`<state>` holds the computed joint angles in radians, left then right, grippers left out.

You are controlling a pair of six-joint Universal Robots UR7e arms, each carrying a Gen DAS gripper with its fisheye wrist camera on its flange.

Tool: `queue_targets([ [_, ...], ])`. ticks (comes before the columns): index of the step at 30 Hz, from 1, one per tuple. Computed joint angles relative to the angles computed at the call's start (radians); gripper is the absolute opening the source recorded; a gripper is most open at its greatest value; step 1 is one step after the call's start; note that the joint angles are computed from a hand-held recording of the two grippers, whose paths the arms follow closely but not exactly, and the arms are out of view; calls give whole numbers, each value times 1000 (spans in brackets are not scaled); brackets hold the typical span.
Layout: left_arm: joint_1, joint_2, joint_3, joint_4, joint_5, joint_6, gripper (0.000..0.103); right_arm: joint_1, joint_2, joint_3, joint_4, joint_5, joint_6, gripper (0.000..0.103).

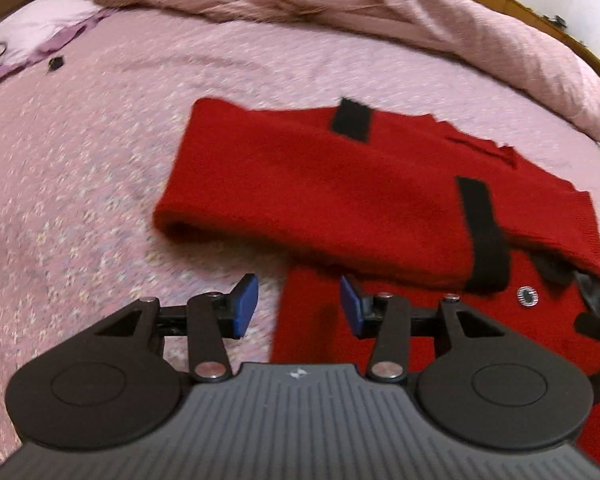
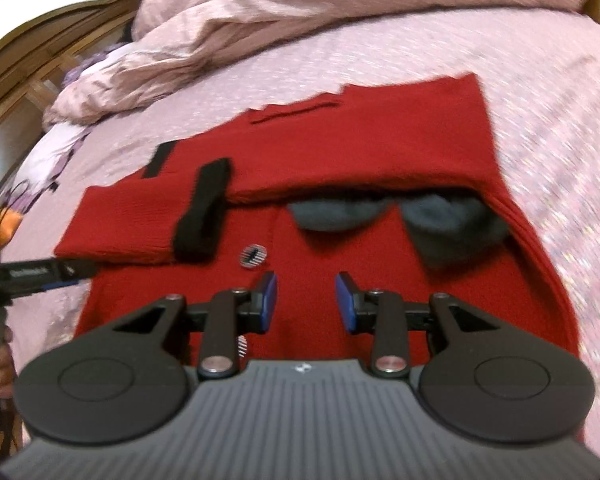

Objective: Fold small clothes

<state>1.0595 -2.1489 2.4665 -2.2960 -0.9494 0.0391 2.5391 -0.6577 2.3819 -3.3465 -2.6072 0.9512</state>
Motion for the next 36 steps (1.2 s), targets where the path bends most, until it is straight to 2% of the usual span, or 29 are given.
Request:
queue_targets([
  [3,34,20,-1,-27,-4,10,51,-28,22,-33,-74,38,-114,37],
  [6,41,36,9,-50,7,18,51,-71,37,-54,-167,110,-192,37],
  [8,39,42,17,-64,12,21,52,-90,48,-76,-182,127,-226,37],
  [13,37,48,29,-90,18,48,52,-147,69,-107,-220,188,-249,37],
  [14,40,49,29,-93,16,52,53,-161,74,-113,-232,203,-251,41],
  [15,43,50,28,-96,14,56,53,-170,82,-119,-247,215,-258,53],
  [16,44,48,29,-97,12,59,53,-177,92,-126,-267,223,-268,59],
  [25,36,54,46,-139,22,88,57,-243,148,-199,-295,238,-384,59],
  [31,54,73,44,-174,8,96,57,-255,173,-233,-315,247,-446,59],
  [36,58,77,49,-194,5,106,58,-258,182,-241,-329,253,-444,59],
])
